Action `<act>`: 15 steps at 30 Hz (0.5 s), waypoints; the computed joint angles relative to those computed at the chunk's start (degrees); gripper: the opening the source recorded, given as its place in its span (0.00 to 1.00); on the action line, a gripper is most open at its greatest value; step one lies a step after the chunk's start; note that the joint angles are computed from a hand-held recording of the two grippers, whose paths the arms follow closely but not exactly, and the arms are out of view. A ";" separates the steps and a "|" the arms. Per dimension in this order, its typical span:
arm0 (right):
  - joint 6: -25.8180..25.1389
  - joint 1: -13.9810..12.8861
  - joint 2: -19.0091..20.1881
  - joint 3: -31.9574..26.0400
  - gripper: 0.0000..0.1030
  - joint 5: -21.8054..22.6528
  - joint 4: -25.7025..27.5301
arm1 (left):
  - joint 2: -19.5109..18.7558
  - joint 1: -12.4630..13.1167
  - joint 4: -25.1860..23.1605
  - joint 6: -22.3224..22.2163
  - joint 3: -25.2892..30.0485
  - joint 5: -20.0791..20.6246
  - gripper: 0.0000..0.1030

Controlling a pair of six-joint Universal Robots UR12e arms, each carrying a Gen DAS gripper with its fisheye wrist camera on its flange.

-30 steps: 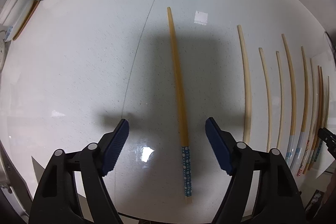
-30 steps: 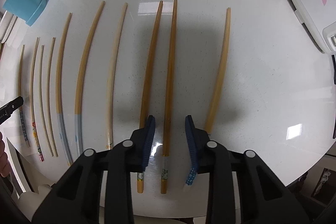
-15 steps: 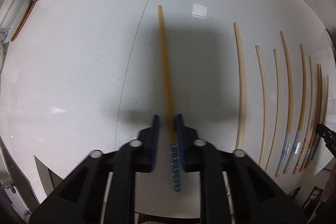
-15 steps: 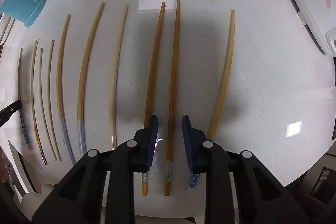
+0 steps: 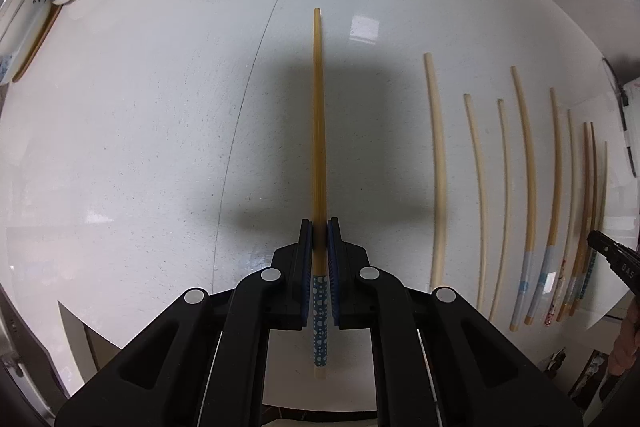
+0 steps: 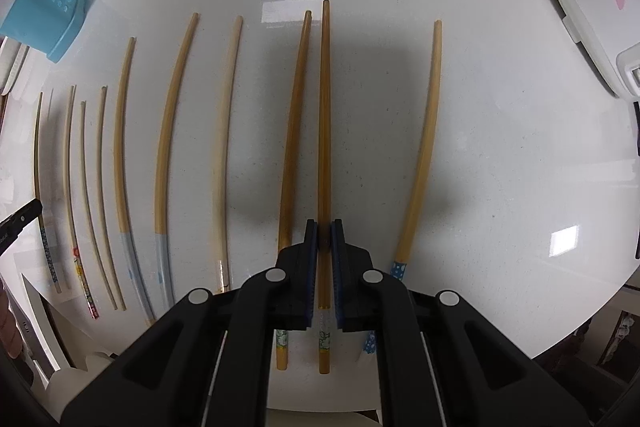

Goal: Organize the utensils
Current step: 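Lift the chopsticks and carry them to the blue holder with both tools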

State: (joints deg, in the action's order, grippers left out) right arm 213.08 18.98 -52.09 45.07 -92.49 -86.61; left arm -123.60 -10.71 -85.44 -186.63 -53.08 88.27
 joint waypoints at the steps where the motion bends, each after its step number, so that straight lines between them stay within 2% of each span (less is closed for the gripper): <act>1: 0.18 0.09 -0.10 -0.04 0.06 -0.25 -0.29 | 0.42 0.02 0.53 0.23 -0.50 -0.16 0.07; 9: 0.51 0.62 -0.86 -0.60 0.06 -1.75 -4.19 | 3.51 0.04 7.19 1.54 -4.12 -2.10 0.07; 15: 0.25 1.31 -1.52 -0.71 0.06 -3.11 -9.97 | 4.60 0.27 11.88 2.36 -4.71 -3.27 0.07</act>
